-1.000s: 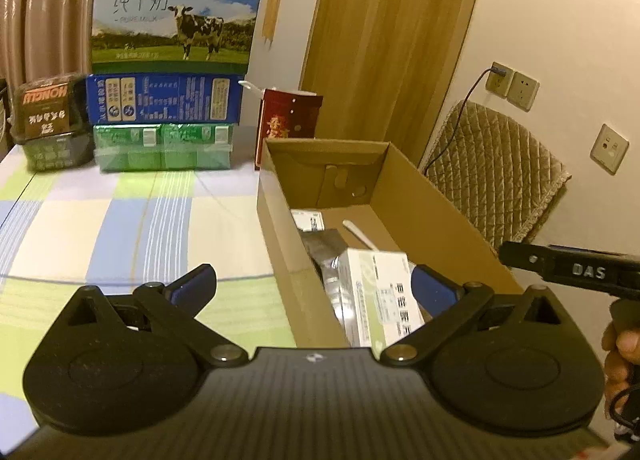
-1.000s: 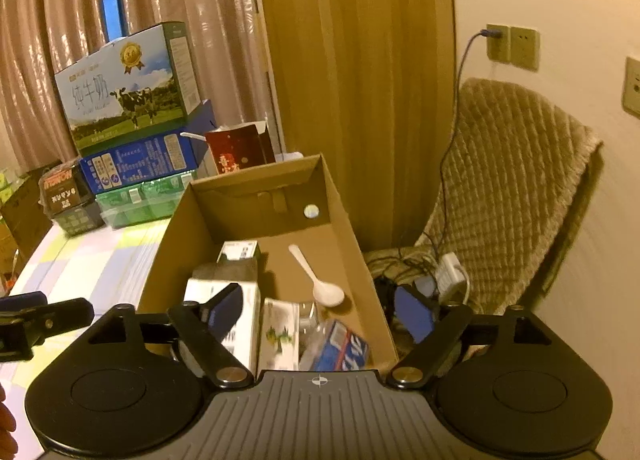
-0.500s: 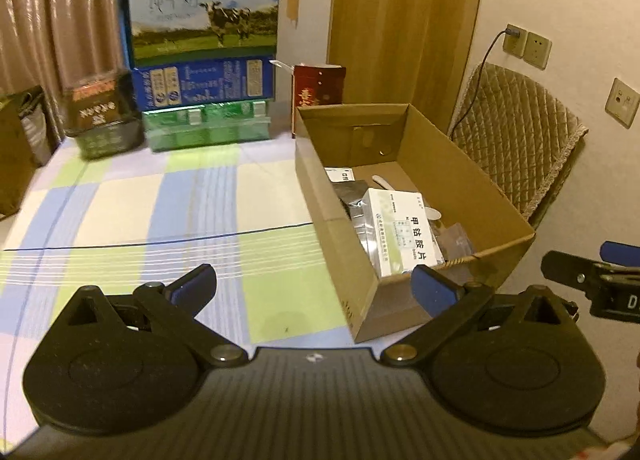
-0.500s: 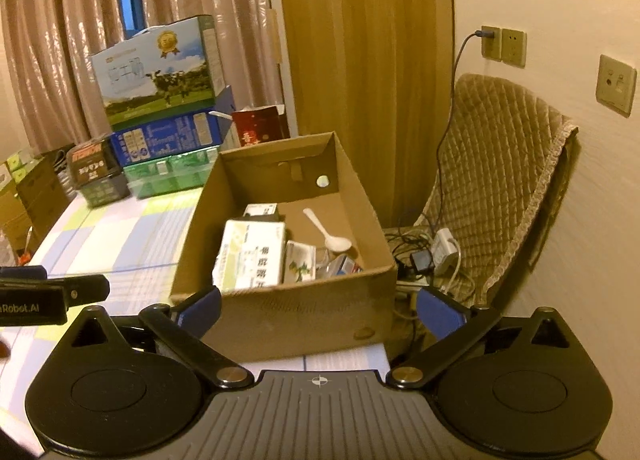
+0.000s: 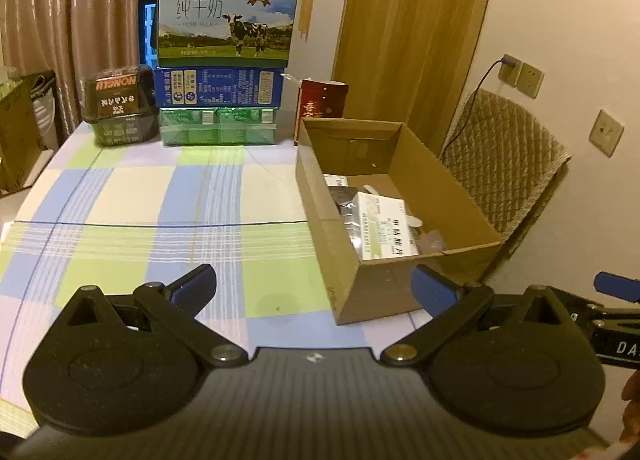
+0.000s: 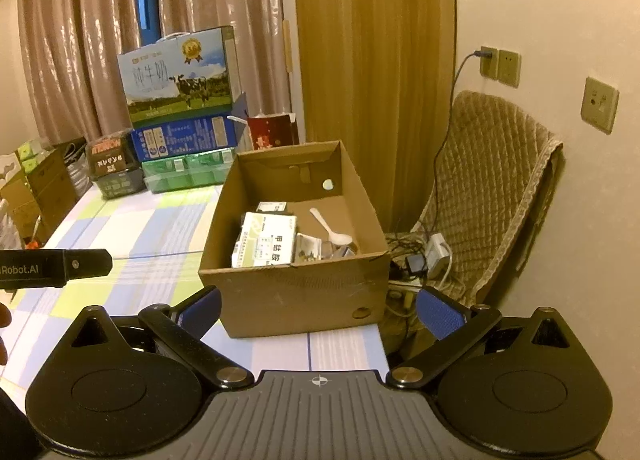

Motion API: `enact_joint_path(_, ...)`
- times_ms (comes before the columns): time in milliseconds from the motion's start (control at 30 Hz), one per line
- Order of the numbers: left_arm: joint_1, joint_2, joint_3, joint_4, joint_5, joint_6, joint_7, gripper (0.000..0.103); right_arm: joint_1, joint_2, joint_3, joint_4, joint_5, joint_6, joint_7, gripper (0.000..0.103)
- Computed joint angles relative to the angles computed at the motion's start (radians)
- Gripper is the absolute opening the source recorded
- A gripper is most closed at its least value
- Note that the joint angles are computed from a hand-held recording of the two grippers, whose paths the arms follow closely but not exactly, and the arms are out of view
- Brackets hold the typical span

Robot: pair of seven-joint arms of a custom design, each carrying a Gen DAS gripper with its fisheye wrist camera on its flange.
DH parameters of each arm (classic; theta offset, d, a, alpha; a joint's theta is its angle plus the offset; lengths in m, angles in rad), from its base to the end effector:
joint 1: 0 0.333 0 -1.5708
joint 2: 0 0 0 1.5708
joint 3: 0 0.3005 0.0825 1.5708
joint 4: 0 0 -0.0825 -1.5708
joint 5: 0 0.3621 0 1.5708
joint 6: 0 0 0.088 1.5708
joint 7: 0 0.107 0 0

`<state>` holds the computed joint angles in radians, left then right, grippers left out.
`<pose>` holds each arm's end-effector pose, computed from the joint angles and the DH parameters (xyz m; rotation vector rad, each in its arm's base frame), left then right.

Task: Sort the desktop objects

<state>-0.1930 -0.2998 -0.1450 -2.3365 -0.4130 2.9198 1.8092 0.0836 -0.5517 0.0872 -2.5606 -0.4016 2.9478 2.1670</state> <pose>0.4660 -0.1438 0.5503 -1.5624 1.9689 -1.0679 0.4014 0.1002 0.5542 -1.5794 1.6751 -0.7918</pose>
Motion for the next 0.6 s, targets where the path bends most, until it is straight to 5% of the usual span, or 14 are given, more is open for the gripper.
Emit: enact_joint_path(600, 0.017, 0.008, -0.046, -0.002, 0.102, 0.041, -0.08, 0.102, -0.005, -0.022, 0.0, 0.001, 0.005, 0.006, -0.006, 0.101)
